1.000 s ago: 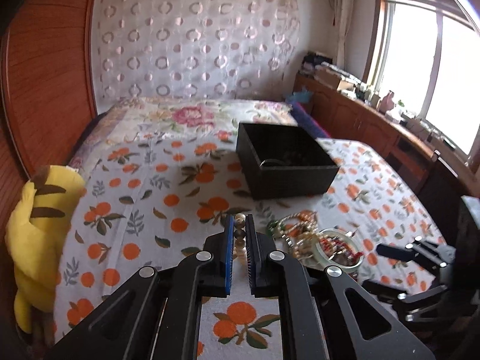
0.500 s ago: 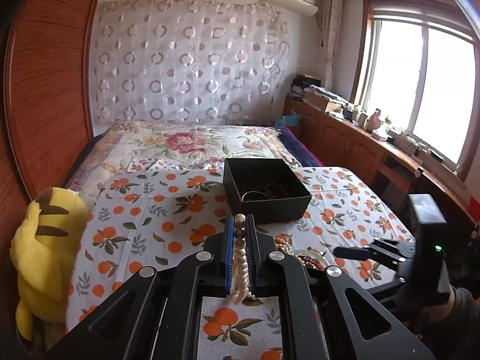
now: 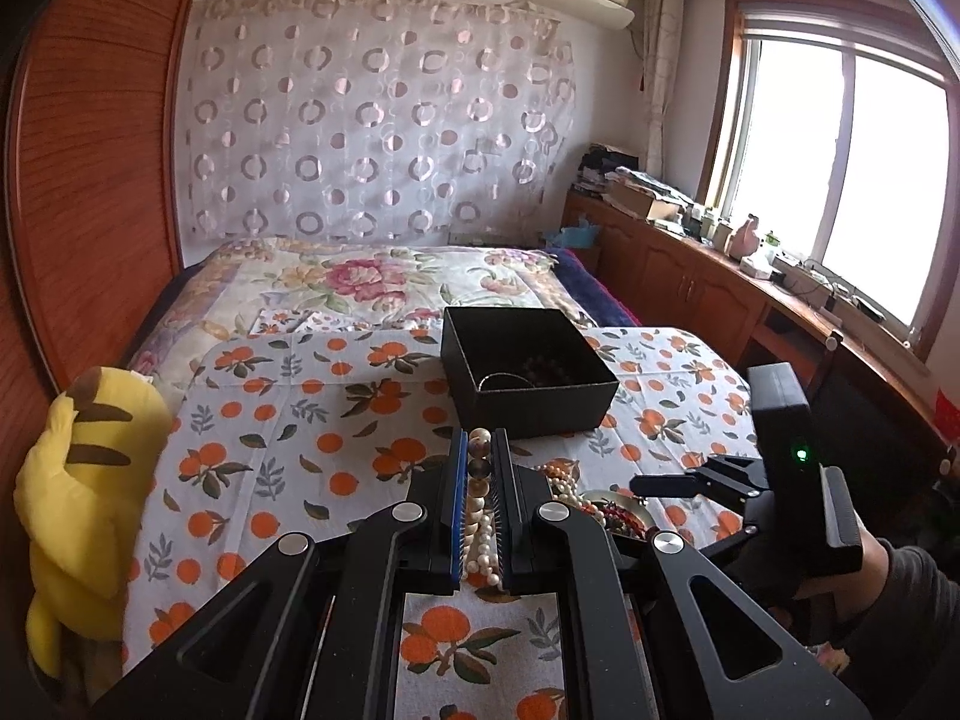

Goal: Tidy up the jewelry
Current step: 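Lift the pearl strand with the left tool while the right tool grasps the jade bangle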

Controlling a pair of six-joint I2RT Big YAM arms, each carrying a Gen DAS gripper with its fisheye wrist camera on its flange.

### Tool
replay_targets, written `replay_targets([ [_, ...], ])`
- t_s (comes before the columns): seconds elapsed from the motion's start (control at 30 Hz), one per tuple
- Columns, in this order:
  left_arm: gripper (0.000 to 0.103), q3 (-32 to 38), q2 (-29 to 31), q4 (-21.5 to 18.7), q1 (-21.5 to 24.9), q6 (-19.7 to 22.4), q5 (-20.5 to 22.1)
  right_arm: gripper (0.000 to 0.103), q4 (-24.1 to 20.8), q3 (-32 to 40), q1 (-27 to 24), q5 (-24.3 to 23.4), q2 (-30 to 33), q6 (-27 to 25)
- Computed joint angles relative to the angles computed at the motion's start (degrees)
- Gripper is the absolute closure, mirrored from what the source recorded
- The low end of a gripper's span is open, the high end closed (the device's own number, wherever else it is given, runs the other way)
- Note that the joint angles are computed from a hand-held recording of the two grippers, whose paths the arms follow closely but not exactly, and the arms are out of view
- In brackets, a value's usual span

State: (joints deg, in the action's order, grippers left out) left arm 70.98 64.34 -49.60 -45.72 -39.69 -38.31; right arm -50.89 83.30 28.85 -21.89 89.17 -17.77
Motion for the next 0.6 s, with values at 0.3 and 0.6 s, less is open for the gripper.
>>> replay_targets([
  [0.3, 0.096, -0.5, 0.0, 0.1, 0.3, -0.4, 0.3, 0.029, -1.1, 0.0, 0.2, -0.2, 0.2, -2.3],
  [0.6, 0.096, -0.9, -0.2, 0.5, 0.4, 0.0, 0.3, 0.029, 1.8, -2.1, -0.3, -0.5, -2.7, -2.3],
])
